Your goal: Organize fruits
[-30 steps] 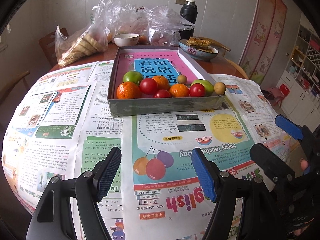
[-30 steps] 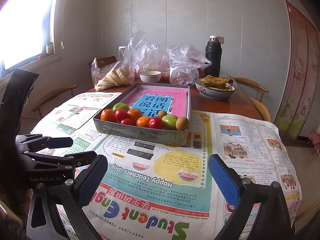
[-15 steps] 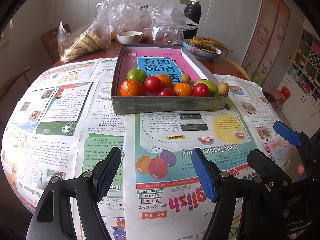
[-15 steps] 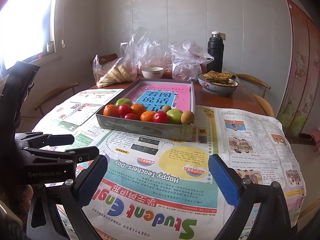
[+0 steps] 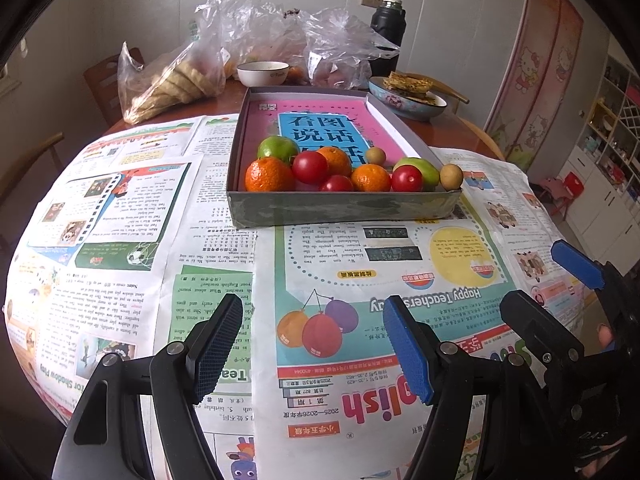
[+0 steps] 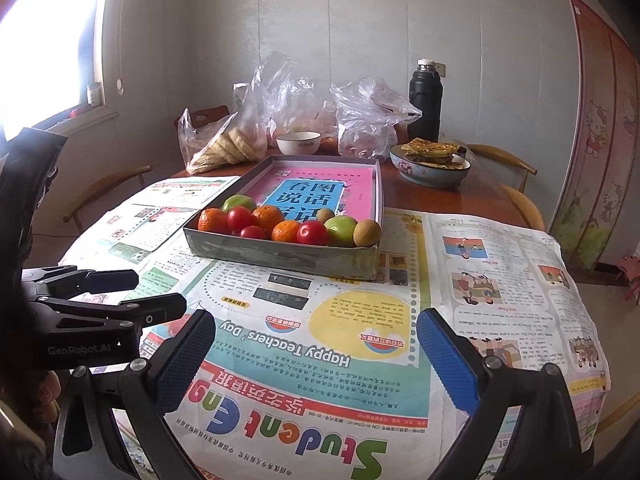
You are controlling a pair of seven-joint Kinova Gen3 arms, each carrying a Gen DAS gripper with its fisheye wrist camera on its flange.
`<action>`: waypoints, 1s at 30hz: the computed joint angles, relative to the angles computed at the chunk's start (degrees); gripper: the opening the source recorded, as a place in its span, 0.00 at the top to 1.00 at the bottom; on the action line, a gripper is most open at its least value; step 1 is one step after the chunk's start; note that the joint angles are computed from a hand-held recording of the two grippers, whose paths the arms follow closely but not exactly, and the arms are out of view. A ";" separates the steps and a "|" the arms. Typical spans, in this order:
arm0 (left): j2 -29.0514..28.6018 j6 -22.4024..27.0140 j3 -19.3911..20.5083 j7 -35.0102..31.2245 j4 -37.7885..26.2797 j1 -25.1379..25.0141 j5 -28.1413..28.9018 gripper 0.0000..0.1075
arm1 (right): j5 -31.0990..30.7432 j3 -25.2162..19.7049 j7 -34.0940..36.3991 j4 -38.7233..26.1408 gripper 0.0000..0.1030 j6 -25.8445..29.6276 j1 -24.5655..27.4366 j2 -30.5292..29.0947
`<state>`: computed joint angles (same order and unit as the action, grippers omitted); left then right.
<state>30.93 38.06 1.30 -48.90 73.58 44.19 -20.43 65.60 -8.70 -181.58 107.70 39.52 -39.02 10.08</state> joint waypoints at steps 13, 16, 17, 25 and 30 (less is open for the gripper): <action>0.59 0.86 0.03 -0.20 -0.88 -0.14 0.05 0.31 | -0.35 0.14 0.26 -0.34 0.01 0.17 -0.06 0.18; 0.56 0.84 -0.05 -0.09 -0.79 -0.07 0.00 0.31 | -0.27 0.18 0.11 -0.33 0.01 0.22 -0.06 0.26; 0.56 0.82 -0.14 0.05 -0.80 0.01 -0.07 0.31 | -0.22 0.20 -0.03 -0.29 0.01 0.22 -0.07 0.26; 0.42 0.96 -0.06 0.25 -0.69 0.01 -0.21 0.31 | -0.11 0.15 -0.15 -0.18 0.01 0.27 -0.04 0.21; 0.46 1.02 -0.04 0.18 -0.66 0.10 -0.29 0.31 | -0.16 0.12 -0.11 -0.23 0.01 0.29 -0.03 0.22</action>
<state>31.39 39.08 1.26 -48.72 72.92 44.29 -20.72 65.44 -8.57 -181.69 107.47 39.81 -39.05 10.29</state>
